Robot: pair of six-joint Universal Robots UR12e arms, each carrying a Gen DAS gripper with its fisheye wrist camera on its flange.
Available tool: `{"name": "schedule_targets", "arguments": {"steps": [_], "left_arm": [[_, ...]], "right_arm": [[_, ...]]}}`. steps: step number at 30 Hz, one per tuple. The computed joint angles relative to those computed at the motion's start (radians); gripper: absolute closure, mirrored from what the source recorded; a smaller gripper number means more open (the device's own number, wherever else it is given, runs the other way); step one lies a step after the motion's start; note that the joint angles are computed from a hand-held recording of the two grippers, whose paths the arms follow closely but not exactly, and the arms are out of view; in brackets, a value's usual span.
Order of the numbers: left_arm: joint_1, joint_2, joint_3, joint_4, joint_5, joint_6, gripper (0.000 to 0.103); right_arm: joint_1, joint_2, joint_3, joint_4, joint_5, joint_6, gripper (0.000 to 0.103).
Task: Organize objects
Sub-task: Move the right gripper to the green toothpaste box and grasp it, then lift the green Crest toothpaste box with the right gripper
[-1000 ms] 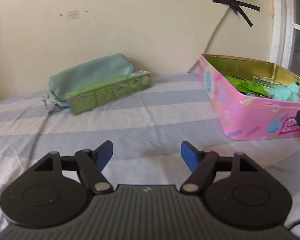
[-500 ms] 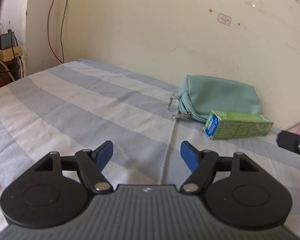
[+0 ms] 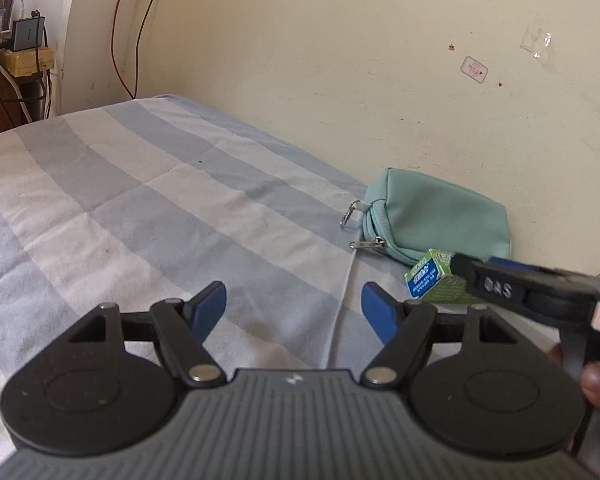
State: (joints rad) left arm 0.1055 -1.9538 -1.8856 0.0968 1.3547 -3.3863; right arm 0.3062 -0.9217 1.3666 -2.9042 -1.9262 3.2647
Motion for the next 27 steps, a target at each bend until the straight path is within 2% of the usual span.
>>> {"name": "schedule_targets", "arguments": {"steps": [2,4,7,9,11,13,16,19,21,22,23,27], "left_arm": [[0.008,0.003,-0.005,0.0,-0.04,-0.008,0.027],[0.009,0.006,-0.01,0.01,-0.061,-0.01,0.027],[0.009,0.009,-0.014,0.02,-0.076,-0.018,0.027],[0.006,0.01,-0.016,0.025,-0.069,-0.013,0.027],[0.004,0.01,-0.016,0.024,-0.053,-0.008,0.027],[0.007,0.008,-0.013,0.015,-0.049,-0.022,0.027],[0.008,0.005,-0.006,0.003,-0.028,-0.033,0.027],[0.01,0.004,-0.003,-0.007,-0.021,-0.036,0.027],[0.011,0.005,-0.002,-0.015,-0.027,-0.037,0.027],[0.014,0.006,-0.002,-0.019,-0.039,-0.039,0.027],[0.017,0.007,-0.003,-0.021,-0.054,-0.041,0.027],[0.03,0.012,-0.011,-0.008,-0.115,-0.055,0.027]], "right_arm": [[-0.01,-0.052,0.07,0.035,0.035,0.017,0.064],[-0.019,-0.098,0.145,0.054,0.038,0.056,0.063],[-0.033,-0.141,0.224,-0.021,0.053,0.16,0.054],[-0.04,-0.143,0.225,-0.068,0.067,0.231,0.051],[-0.034,-0.118,0.18,-0.094,0.048,0.177,0.048],[-0.027,-0.08,0.109,-0.076,0.055,0.107,0.046],[-0.021,-0.013,-0.025,0.045,0.069,0.089,0.047],[-0.004,0.066,-0.157,0.148,0.002,0.039,0.048],[-0.003,0.097,-0.224,0.268,-0.003,0.017,0.051],[-0.003,0.103,-0.241,0.314,-0.002,0.004,0.052],[-0.002,0.099,-0.234,0.32,-0.009,-0.027,0.053],[-0.008,0.027,-0.114,0.282,0.024,-0.123,0.053]]}}
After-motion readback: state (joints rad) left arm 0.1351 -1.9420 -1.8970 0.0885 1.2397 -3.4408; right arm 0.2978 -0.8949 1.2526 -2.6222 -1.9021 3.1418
